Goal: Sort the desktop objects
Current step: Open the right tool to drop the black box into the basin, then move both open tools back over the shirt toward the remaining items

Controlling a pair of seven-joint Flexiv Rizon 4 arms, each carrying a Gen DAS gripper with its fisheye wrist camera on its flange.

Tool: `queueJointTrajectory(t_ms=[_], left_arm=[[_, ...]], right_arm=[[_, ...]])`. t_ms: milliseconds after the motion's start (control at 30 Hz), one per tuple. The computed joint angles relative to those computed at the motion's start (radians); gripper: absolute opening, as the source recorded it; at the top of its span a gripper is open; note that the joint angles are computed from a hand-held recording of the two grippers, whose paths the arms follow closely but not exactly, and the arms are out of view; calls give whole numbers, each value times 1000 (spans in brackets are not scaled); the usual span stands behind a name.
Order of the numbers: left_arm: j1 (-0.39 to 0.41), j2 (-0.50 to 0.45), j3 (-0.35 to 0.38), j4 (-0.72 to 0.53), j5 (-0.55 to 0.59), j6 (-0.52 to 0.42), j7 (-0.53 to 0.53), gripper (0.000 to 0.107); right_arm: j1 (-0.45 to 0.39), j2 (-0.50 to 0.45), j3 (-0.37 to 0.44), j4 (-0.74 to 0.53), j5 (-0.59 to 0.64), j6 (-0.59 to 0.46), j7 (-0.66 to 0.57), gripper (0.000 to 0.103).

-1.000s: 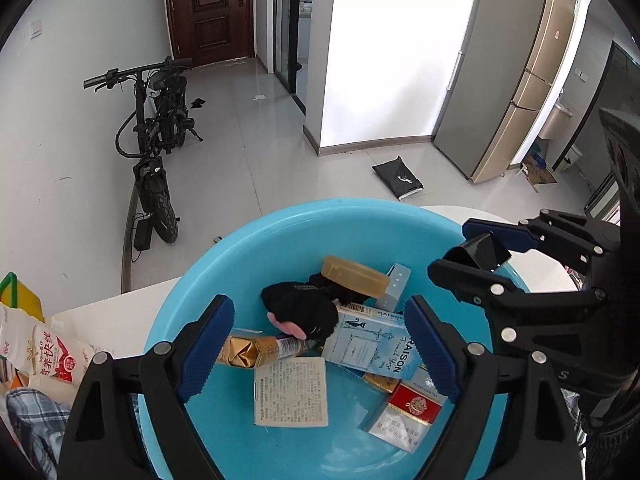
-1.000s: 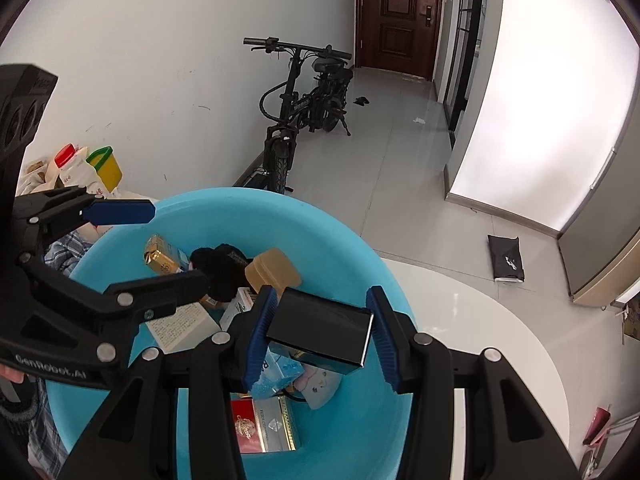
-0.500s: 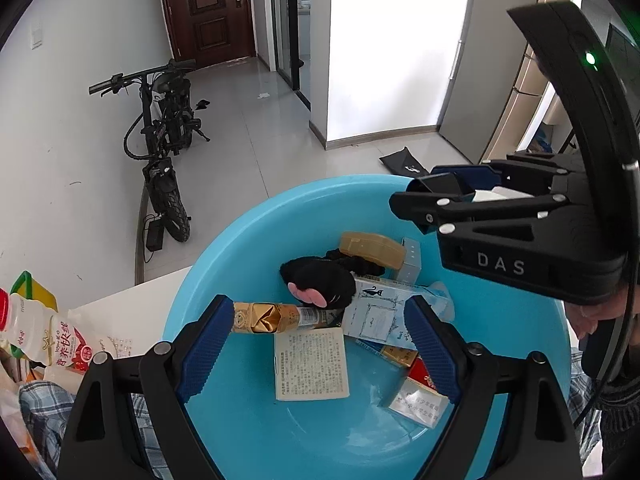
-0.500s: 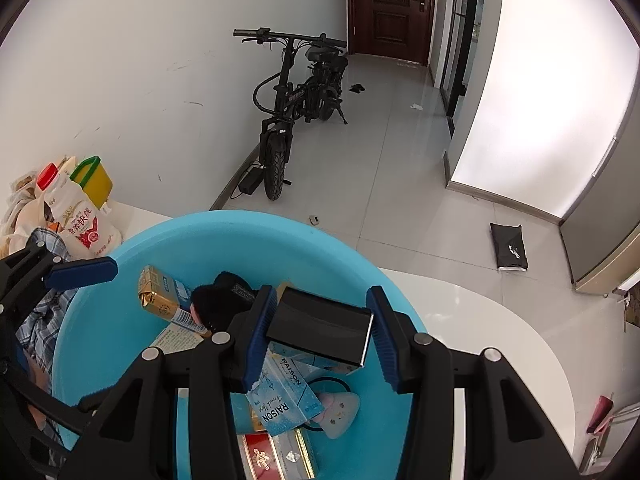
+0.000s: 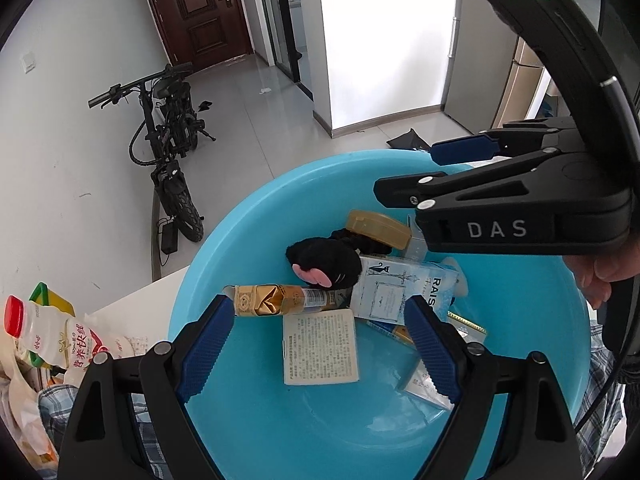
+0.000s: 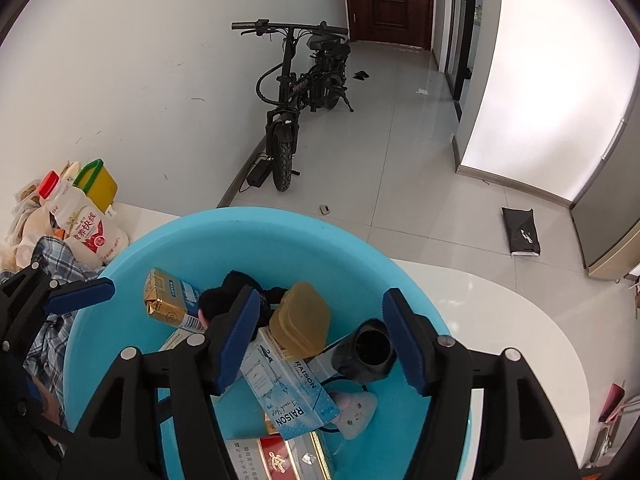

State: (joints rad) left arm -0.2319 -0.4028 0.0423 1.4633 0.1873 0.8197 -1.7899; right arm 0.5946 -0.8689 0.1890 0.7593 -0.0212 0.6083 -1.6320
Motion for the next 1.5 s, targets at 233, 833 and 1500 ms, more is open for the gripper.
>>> queueJointTrajectory(t_ms=[233, 833, 1500], left_arm=[[-3, 27, -5, 27, -9, 16, -10, 88], [-15, 233, -34, 230, 50, 26, -65, 88], [-26, 485, -133, 509, 72, 54, -140, 88]], right_arm=[[-21, 88, 14, 139, 0, 45, -45, 67], [-78, 325, 101, 463, 38, 109, -189, 68], [-123, 612, 139, 843, 178, 189, -339, 68]])
